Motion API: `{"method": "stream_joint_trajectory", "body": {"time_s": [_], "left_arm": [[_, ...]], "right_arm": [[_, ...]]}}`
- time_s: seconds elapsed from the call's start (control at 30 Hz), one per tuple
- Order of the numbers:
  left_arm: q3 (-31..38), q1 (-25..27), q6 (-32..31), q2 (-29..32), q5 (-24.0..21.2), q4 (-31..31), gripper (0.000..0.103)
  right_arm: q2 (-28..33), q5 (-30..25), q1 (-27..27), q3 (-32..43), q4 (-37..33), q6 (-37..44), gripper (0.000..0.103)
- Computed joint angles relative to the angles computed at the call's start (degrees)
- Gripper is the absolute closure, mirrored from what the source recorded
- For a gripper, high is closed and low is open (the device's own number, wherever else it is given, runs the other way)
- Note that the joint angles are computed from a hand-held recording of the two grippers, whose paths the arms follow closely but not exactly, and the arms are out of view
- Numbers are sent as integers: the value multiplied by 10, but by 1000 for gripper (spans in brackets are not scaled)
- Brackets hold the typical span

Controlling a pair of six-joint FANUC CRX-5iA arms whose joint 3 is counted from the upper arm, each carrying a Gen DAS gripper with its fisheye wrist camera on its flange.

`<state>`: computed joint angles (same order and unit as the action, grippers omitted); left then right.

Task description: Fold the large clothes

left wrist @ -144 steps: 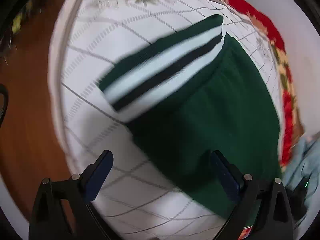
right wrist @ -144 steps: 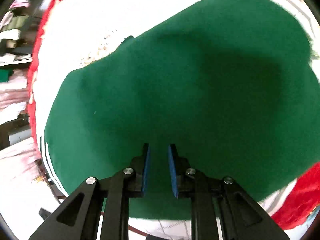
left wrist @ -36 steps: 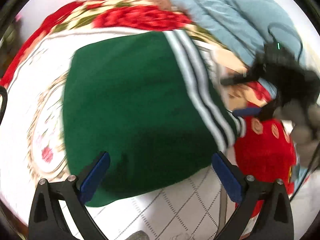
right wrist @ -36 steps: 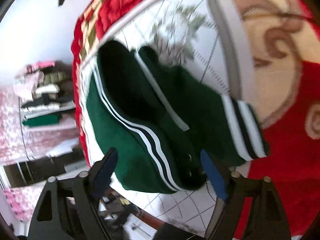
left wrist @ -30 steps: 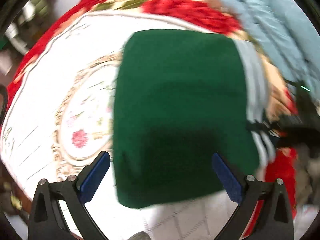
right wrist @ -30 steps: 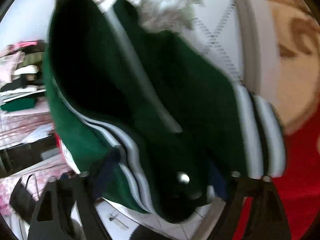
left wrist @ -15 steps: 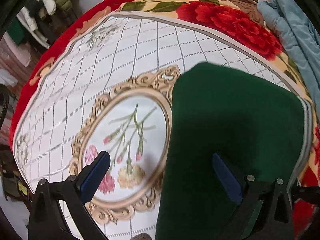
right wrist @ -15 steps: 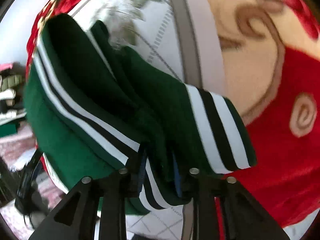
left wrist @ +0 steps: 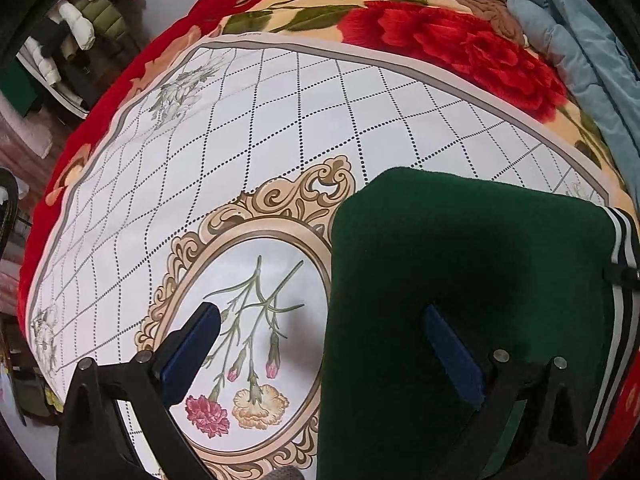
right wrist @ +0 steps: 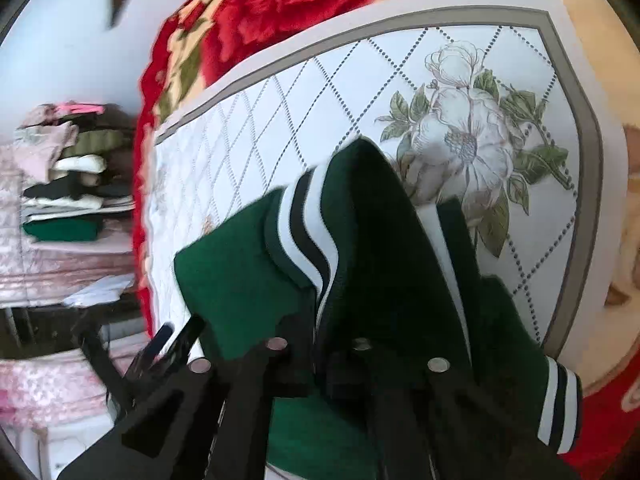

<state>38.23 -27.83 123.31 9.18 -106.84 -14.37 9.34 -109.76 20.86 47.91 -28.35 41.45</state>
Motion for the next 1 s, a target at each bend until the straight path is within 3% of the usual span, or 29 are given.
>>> {"method": "stream_joint_trajectory", "body": {"time_s": [0.1,0.23,0.4,0.5,1.0], "left_arm": [[-9,6,10,-3,14,17,0],[3,-1,8,8,13,14,0],[3,1,16,10,11,17,0],[-10,5,22,2,22,25,0],[-4,0,17,6,22,18,0]], "right_arm": [[8,9,26,-7,85,-9,101],[7,6,12,-63,88,-40,101],[70,-63,56,17,150,20,101],[91,-82,57,50,149,35,97],[111,-99,74,43,176,50,97]]}}
